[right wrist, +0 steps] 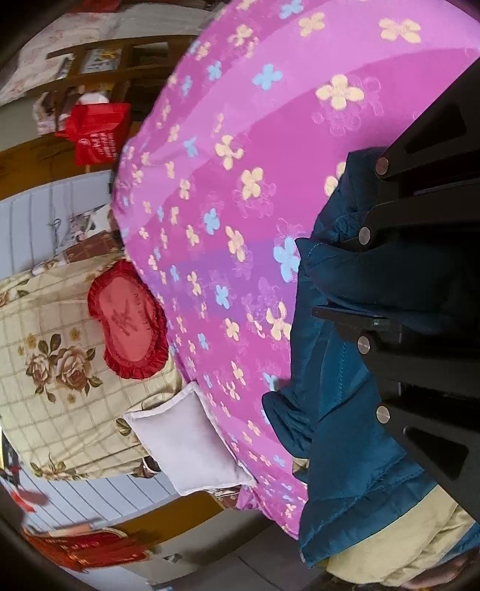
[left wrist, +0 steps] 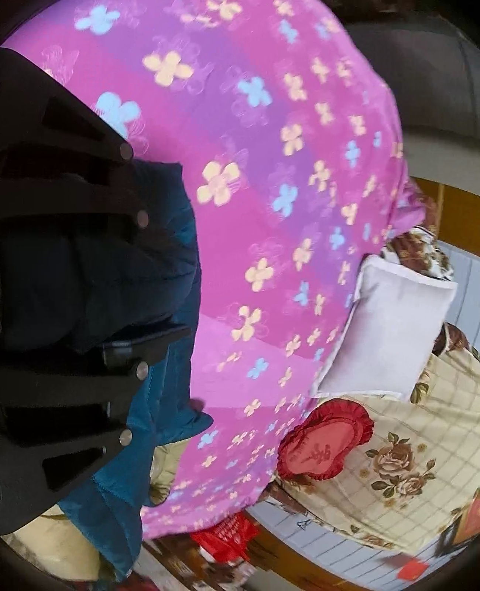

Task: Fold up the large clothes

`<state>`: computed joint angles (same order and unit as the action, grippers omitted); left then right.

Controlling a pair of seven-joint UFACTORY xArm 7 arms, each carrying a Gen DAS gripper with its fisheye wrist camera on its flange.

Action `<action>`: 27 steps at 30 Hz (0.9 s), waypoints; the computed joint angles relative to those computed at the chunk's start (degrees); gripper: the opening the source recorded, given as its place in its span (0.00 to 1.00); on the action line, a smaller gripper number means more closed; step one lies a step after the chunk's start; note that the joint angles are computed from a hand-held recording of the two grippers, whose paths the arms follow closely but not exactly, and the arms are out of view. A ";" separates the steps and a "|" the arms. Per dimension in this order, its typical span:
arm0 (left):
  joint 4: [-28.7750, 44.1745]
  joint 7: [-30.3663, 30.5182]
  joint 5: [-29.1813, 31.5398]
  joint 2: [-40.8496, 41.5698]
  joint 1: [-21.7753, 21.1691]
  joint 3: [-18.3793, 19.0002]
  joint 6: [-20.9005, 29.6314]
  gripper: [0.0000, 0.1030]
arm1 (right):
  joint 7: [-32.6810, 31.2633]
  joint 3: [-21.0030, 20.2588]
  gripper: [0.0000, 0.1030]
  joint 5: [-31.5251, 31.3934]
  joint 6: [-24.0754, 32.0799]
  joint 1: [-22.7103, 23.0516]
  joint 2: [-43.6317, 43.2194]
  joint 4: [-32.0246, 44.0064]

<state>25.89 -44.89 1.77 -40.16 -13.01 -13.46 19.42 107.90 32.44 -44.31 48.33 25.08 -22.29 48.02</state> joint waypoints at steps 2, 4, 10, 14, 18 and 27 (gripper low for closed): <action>-0.89 1.82 -1.80 -0.18 -2.74 2.71 -2.07 0.46 | -0.14 -2.45 0.16 1.56 -5.43 0.57 -0.77 -2.32; -1.59 4.28 -4.55 -0.53 -6.08 6.12 -3.87 0.60 | 2.28 -3.06 0.19 2.11 -10.60 -0.26 -3.34 -5.34; -3.69 12.60 -16.87 -5.15 -18.15 18.23 -10.59 0.78 | 9.24 0.14 0.32 3.60 -21.30 -5.84 -10.93 -10.64; -4.31 12.06 -16.59 -7.69 -12.14 13.86 -10.81 0.78 | 13.95 4.66 0.59 2.89 -26.71 -11.89 -16.65 -12.37; -4.69 10.28 -15.12 -8.88 -7.92 11.03 -10.12 0.78 | 11.59 9.66 0.72 2.82 -23.05 -16.42 -20.28 -9.91; -6.40 4.36 -9.65 -14.73 1.19 3.76 -11.18 0.78 | 1.95 17.14 0.76 4.42 -17.62 -23.34 -24.92 -4.16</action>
